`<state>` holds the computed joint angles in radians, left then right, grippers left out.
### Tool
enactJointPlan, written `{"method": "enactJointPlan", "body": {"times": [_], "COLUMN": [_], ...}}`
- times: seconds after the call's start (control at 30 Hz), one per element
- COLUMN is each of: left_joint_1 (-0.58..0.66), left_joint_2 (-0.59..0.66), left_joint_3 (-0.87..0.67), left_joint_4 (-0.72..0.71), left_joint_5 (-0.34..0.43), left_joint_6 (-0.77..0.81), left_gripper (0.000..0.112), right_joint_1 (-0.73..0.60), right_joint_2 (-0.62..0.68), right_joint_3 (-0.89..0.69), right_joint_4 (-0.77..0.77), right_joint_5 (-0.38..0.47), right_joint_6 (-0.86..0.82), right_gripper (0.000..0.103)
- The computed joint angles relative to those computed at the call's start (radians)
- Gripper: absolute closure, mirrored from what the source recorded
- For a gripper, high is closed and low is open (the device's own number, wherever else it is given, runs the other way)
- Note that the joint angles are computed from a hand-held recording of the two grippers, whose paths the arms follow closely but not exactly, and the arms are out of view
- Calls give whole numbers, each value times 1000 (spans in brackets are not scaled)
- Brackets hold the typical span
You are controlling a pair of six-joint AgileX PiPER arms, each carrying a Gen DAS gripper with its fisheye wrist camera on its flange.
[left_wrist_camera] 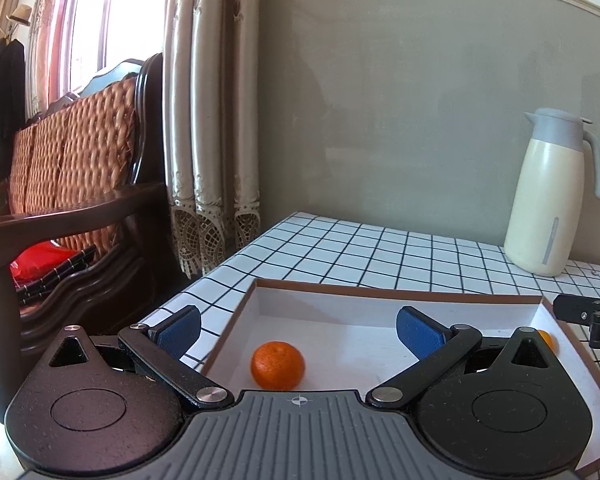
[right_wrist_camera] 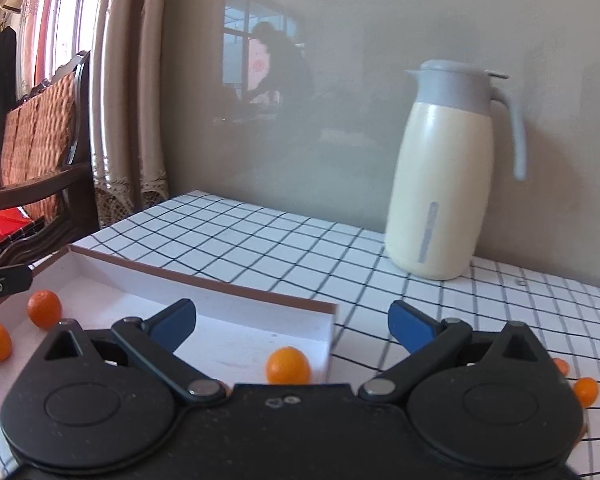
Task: Organize fruits
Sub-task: 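Move both open tools from the box back to the fruit and carrot cluster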
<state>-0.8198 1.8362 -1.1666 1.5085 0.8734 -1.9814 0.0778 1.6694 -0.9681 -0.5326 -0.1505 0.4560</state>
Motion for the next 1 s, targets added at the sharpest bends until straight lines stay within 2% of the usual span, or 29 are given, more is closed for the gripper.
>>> {"method": "enactJointPlan", "body": {"times": [0.27, 0.43, 0.57, 0.67, 0.77, 0.87, 0.93, 1.0], "left_joint_1": [-48, -86, -114, -130, -157, -182, -199, -221], "left_joint_2": [65, 121, 161, 189, 226, 278, 318, 357], "left_joint_3": [-104, -202, -284, -343, -401, -482, -551, -615], "left_joint_4": [-36, -62, -97, -117, -112, -132, -161, -164], "left_joint_5": [-16, -26, -46, -73, -82, -88, -85, -65], "left_joint_6": [63, 119, 170, 198, 210, 260, 328, 362], "left_gripper": [9, 9, 9, 9, 9, 9, 9, 9], "right_joint_1": [-104, -196, -272, -342, -389, -457, -479, -503], "right_joint_2": [-25, -48, -72, -92, -95, -96, -99, -96], "right_joint_3": [49, 75, 99, 115, 102, 90, 92, 96], "right_joint_4": [186, 0, -245, -437, -596, -794, -808, -842], "right_joint_5": [-4, -15, -40, -97, -87, -128, -129, -134], "right_joint_6": [-219, -59, 170, 357, 511, 687, 676, 677], "right_gripper": [6, 6, 6, 6, 6, 12, 17, 27]}}
